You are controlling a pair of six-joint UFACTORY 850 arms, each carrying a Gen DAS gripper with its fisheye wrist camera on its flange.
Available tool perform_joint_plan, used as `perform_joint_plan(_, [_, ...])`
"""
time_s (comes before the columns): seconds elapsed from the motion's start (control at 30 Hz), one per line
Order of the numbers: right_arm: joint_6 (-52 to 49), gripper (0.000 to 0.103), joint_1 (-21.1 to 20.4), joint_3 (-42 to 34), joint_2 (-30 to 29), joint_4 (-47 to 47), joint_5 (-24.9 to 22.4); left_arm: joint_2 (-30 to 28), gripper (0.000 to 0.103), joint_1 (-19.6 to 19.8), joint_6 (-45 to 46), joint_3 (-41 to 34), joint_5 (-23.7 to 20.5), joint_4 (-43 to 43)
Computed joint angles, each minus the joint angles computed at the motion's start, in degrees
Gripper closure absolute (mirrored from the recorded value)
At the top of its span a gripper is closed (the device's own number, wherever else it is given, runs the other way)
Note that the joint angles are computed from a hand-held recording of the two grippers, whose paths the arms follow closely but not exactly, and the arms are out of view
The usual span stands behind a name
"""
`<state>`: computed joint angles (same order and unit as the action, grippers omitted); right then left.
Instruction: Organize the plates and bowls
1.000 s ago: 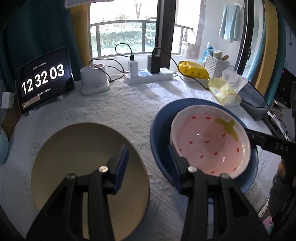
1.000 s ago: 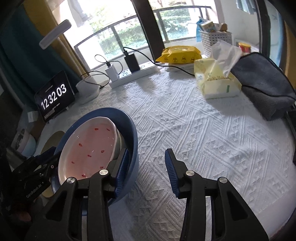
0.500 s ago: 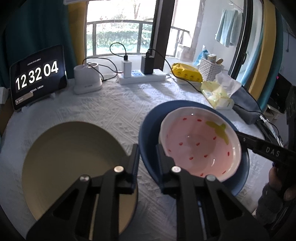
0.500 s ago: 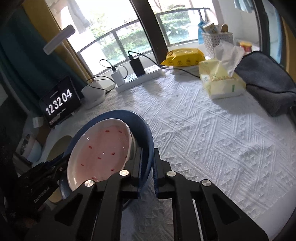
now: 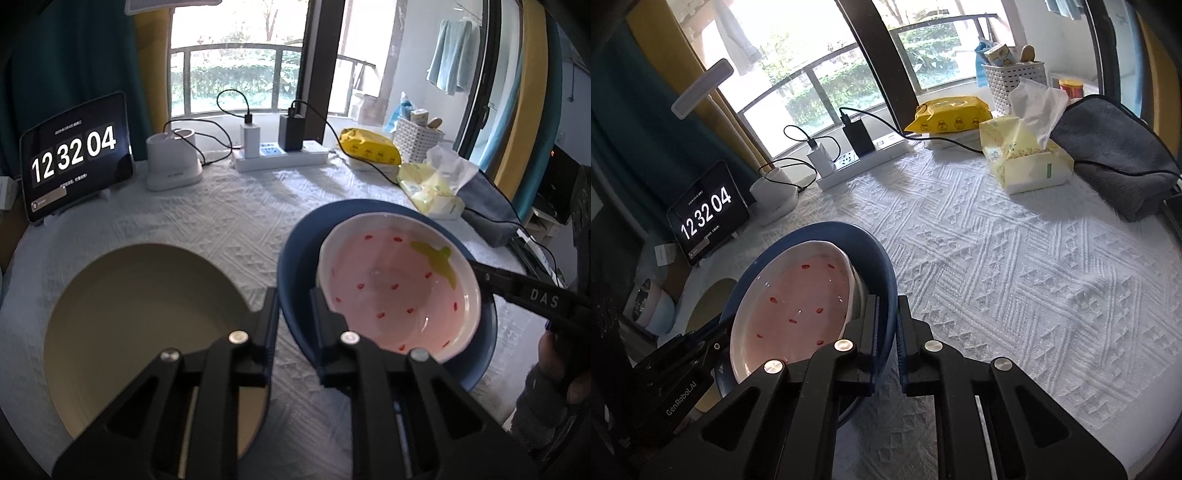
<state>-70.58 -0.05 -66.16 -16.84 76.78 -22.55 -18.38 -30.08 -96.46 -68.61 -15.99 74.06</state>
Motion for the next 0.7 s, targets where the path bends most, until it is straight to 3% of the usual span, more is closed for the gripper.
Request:
perform_joint_plan(0.33, [0.8, 0.092, -0.4, 0.9, 1.5, -0.9, 1.6, 0.4, 0.088, -0.5, 0.4, 0.4, 0.8, 0.1])
perform_joint_plan(0.7, [0.7, 0.092, -0.1, 2.4, 3.8, -1.4, 3.5, 2.2, 0.088, -1.0, -7.4, 1.8, 0.9, 8.3])
